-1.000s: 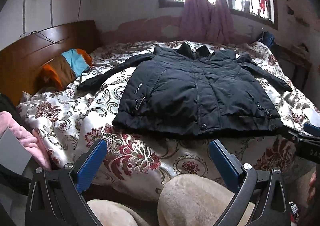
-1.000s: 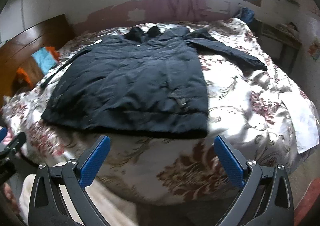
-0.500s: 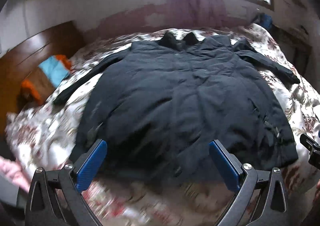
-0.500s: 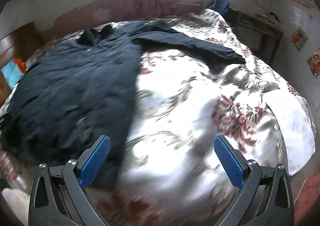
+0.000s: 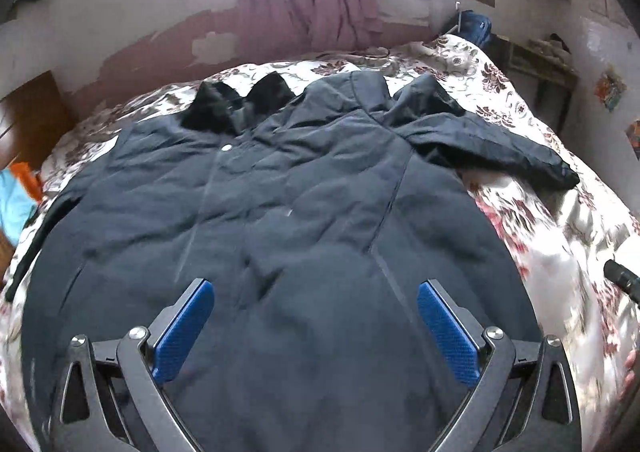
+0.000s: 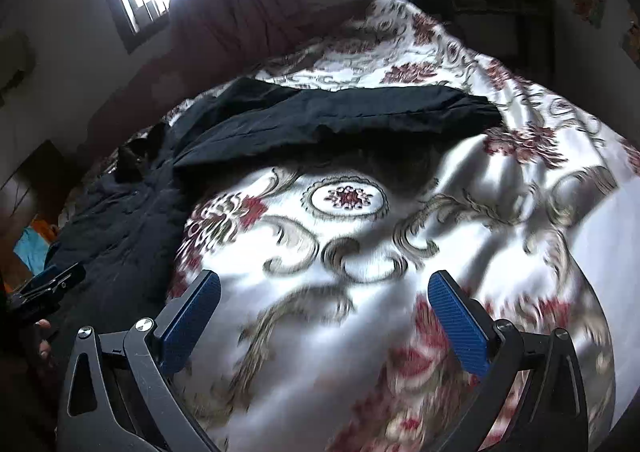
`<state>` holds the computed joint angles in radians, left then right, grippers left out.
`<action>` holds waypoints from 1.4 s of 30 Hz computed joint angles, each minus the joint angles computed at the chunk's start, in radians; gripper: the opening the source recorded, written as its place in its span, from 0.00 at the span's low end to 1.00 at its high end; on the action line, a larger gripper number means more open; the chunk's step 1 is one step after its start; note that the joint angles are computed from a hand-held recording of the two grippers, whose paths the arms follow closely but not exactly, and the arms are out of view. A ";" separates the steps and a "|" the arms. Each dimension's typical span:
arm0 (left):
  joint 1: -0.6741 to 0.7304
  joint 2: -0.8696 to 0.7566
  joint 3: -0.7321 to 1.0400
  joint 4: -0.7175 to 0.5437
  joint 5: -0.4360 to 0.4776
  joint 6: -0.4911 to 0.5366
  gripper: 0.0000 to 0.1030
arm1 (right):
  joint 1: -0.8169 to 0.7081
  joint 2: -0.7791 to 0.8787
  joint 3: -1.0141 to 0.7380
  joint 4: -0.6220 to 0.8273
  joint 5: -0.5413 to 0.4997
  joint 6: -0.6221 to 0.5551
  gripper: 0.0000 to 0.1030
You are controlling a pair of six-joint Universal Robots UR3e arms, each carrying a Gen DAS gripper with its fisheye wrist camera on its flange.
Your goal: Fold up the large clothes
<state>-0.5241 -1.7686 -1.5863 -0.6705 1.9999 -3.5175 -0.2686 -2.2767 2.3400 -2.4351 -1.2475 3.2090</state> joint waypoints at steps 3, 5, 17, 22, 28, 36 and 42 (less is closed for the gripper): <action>0.025 -0.083 0.064 0.046 -0.018 0.025 1.00 | -0.007 0.184 -0.062 -0.101 0.016 0.065 0.99; 0.028 -0.133 0.090 0.083 0.001 0.031 1.00 | -0.035 0.309 -0.124 -0.134 0.067 0.107 0.99; 0.107 -0.233 0.079 0.145 -0.130 -0.003 1.00 | -0.124 0.773 -0.331 -0.397 0.211 0.465 0.99; 0.173 -0.213 -0.008 0.231 -0.262 -0.022 1.00 | -0.149 0.942 -0.357 -0.578 0.241 0.730 0.72; 0.292 -0.193 -0.071 0.367 -0.448 -0.098 1.00 | -0.097 1.048 -0.448 -0.634 0.154 0.889 0.28; 0.354 -0.381 0.151 0.271 -0.571 -0.073 1.00 | 0.084 1.029 -0.941 -0.226 -0.167 0.708 0.07; 0.379 -0.387 0.126 0.314 -0.630 -0.088 0.99 | 0.365 1.228 -1.569 -0.062 -0.433 0.269 0.07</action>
